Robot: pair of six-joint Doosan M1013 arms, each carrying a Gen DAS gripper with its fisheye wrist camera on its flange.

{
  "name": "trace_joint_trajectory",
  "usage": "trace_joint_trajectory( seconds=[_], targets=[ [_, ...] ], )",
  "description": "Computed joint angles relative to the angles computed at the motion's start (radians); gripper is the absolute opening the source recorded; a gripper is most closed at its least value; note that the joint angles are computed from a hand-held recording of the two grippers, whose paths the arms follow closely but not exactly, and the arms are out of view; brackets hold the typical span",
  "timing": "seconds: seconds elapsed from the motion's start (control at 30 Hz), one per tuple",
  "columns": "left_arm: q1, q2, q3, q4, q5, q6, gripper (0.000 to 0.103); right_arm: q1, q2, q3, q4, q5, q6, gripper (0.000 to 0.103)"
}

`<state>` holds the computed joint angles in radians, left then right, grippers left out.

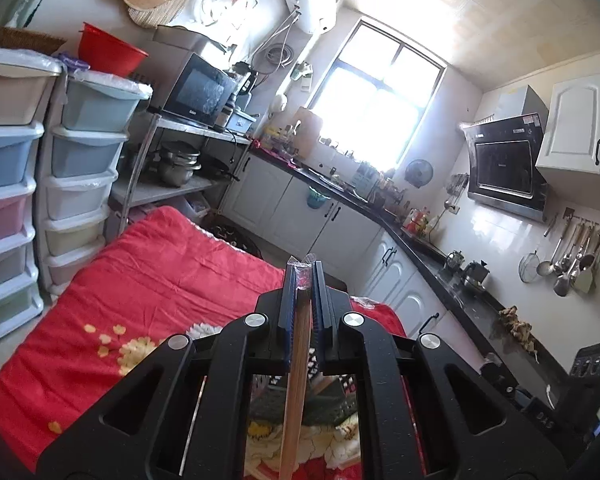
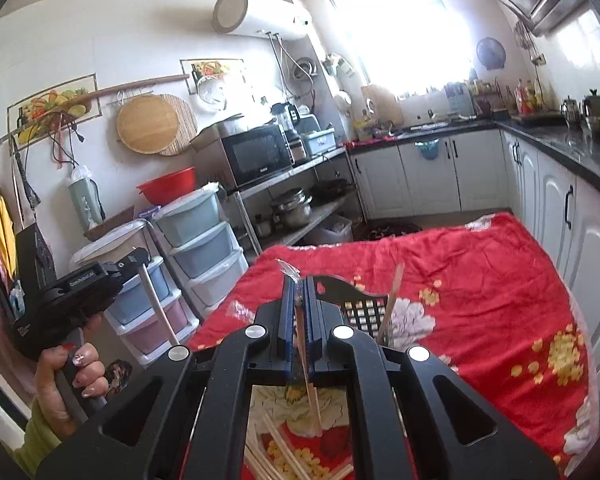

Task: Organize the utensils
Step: 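Raise the left tool's chopstick above the caddy while the right tool carries its own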

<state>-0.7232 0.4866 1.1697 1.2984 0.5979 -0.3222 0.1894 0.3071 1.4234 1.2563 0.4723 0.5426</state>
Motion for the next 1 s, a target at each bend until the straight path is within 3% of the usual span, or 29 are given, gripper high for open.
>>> trace_joint_trajectory(
  seconds=[0.57, 1.0],
  targets=[
    [-0.006, 0.060, -0.132, 0.146, 0.118, 0.008, 0.004, 0.007, 0.006, -0.042, 0.129, -0.075, -0.146, 0.005],
    [-0.002, 0.135, -0.261, 0.191, 0.134, 0.071, 0.004, 0.012, 0.022, -0.084, 0.252, -0.132, -0.274, 0.005]
  ],
)
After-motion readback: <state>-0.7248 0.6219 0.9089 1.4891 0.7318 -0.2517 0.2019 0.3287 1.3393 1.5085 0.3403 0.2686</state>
